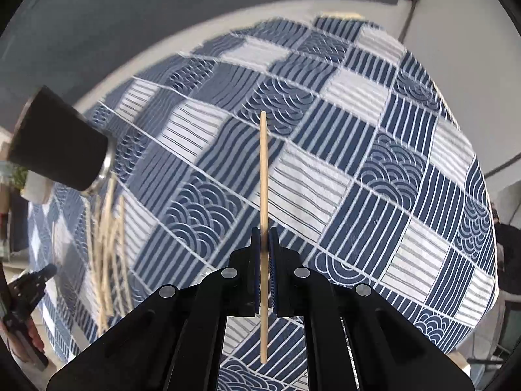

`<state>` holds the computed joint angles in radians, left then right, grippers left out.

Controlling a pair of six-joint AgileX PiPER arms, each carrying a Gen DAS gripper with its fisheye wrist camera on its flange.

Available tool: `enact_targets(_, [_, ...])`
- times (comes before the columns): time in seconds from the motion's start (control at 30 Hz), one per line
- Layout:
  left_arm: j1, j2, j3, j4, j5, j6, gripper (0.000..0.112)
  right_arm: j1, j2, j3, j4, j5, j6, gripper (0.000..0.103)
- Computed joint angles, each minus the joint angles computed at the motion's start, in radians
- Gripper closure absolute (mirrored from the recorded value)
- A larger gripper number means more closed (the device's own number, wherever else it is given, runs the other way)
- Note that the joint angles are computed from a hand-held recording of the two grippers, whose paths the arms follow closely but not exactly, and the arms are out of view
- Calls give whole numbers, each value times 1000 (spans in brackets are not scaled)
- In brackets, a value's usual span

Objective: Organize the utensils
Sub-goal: 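Lift the skewer in the left tool while the right tool lifts its skewer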

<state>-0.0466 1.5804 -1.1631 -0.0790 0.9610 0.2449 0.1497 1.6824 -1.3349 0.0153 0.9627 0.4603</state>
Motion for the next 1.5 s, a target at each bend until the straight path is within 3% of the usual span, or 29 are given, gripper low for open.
enact_targets(0.13, [-6,-84,4,25,32,-39,107,127,-81,75,-45,-57,102,98])
enact_targets(0.3, [-61,-124,-33,85,52,-112,107,189,-162,62,-82,-25,104,98])
enact_targets(0.77, [-130,-63,-319,158,102,-207,107,301,-82,-260,-120,10,63,98])
enact_targets(1.03, [-151,54,-609,104,164,-189,107,306,-26,-386,-49,-172,-38,98])
enact_targets(1.23, [-168,113,-798,48,156,-175,107,309,21,-465,-26,-300,-103,98])
enact_targets(1.5, [-178,242,-1047,-64,113,-118,107,315,158,-667,5,-386,-193,98])
